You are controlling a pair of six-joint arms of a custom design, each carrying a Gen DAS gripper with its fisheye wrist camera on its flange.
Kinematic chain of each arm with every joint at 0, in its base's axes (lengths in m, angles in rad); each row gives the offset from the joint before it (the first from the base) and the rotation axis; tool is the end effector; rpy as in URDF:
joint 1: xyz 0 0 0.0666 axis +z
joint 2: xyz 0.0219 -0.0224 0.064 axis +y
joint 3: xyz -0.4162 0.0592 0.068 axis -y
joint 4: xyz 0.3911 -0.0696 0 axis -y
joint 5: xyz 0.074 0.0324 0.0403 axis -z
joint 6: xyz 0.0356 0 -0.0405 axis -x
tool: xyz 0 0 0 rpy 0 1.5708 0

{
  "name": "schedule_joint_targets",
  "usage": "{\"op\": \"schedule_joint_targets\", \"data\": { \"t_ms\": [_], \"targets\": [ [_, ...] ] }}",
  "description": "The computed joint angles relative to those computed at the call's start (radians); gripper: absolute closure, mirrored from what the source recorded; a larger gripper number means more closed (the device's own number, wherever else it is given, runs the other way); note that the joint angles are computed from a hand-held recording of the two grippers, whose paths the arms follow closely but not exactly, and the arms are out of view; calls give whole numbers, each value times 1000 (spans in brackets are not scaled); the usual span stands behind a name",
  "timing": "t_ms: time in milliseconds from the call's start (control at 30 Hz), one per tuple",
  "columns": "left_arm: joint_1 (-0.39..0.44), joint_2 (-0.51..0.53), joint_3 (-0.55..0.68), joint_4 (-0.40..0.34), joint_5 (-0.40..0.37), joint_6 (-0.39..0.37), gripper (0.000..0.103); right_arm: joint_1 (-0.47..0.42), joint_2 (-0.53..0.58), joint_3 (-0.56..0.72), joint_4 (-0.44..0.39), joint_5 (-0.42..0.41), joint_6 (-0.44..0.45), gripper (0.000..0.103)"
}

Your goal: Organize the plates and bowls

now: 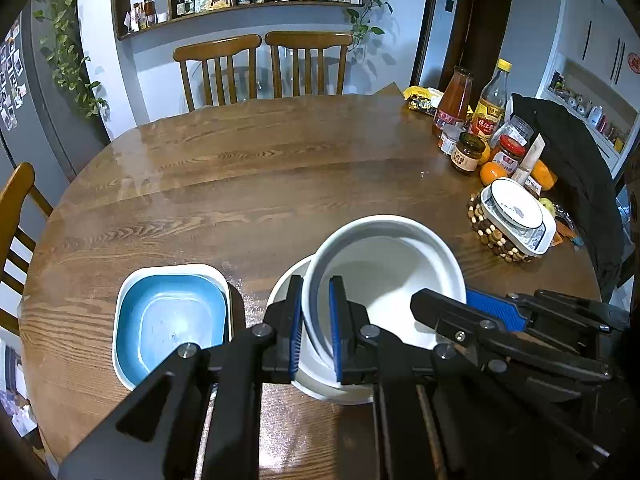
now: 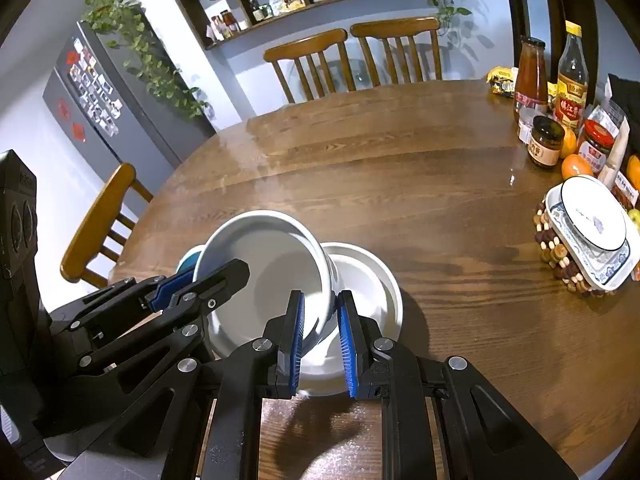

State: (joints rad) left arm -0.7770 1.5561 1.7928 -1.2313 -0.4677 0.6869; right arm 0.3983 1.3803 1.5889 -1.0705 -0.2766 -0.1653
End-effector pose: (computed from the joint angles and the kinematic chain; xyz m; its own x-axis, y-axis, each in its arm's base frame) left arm 0.3828 -0.3544 0.5507 -0.7481 -0.0582 -0.6610 -0.0307 0.9981 -0.0532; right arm 0.4230 0.1881 0.5508 -0.7785 -0.1558 -0.6080 -0.4145 0.8550 0.3116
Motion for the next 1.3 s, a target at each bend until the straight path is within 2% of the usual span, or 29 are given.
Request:
{"op": "schedule_joint_targets", "data": {
  "t_ms": [1300],
  "targets": [
    [34, 47, -24, -21, 81, 27, 94, -3, 76, 3, -43, -40, 14, 82]
  ]
}}
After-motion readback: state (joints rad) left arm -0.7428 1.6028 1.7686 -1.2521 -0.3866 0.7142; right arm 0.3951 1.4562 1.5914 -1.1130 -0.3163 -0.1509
